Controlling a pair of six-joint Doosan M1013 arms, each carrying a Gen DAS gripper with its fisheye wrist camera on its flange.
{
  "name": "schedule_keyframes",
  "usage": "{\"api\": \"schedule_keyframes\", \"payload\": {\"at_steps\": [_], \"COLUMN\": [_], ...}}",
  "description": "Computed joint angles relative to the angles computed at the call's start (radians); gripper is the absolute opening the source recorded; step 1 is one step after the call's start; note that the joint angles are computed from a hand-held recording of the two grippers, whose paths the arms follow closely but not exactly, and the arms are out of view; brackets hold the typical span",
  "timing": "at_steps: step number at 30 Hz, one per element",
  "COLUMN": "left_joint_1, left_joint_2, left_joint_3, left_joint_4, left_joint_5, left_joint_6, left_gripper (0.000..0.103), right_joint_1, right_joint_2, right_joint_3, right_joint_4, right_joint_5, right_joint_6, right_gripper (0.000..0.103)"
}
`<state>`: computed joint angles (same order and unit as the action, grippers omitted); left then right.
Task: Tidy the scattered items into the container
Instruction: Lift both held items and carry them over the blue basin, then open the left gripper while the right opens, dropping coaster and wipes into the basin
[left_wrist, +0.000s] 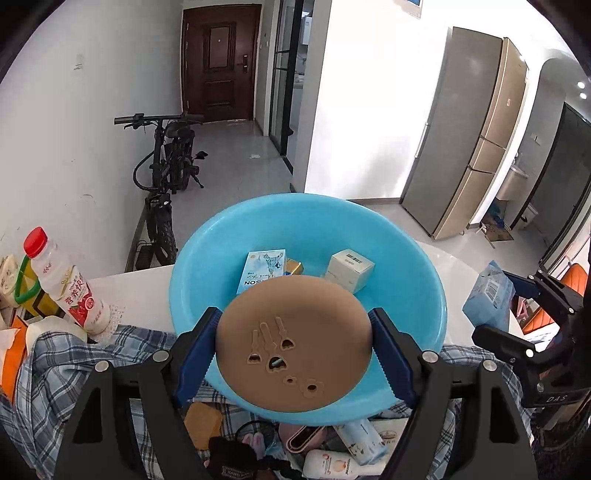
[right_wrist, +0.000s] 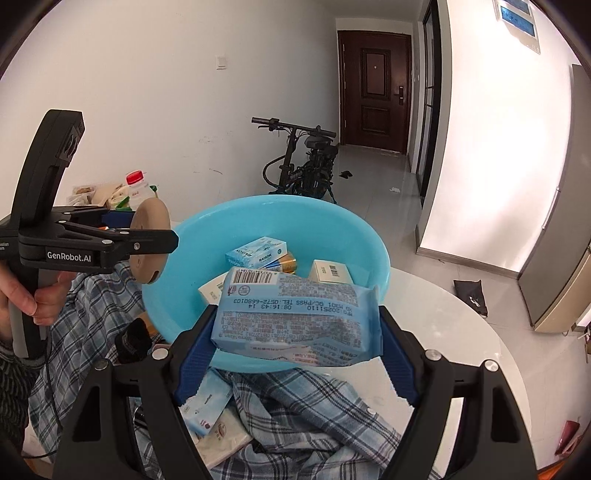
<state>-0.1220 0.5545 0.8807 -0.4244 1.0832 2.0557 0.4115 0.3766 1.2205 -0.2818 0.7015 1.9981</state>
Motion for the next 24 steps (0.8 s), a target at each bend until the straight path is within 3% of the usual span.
{"api": "schedule_keyframes", "payload": {"at_steps": [16,24], "left_joint_1": [-0.059,-0.085], "left_joint_2": [0.255,0.411], "left_joint_3": [-0.395,-0.656], "left_joint_4": [0.212,0.303], "left_joint_5": [0.178,0.319], "left_joint_6": [-0.136,-0.155], "left_gripper": [0.082,0.082], "right_joint_1": [-0.071,-0.083], "right_joint_2": [0.154,0.222], "right_joint_3": [-0.199,-0.296], "right_joint_4": [0.160,0.171], "right_joint_5": [0.132,0.208], "right_joint_6": [-0.129,-0.190], "right_gripper": [0.080,0.080]}}
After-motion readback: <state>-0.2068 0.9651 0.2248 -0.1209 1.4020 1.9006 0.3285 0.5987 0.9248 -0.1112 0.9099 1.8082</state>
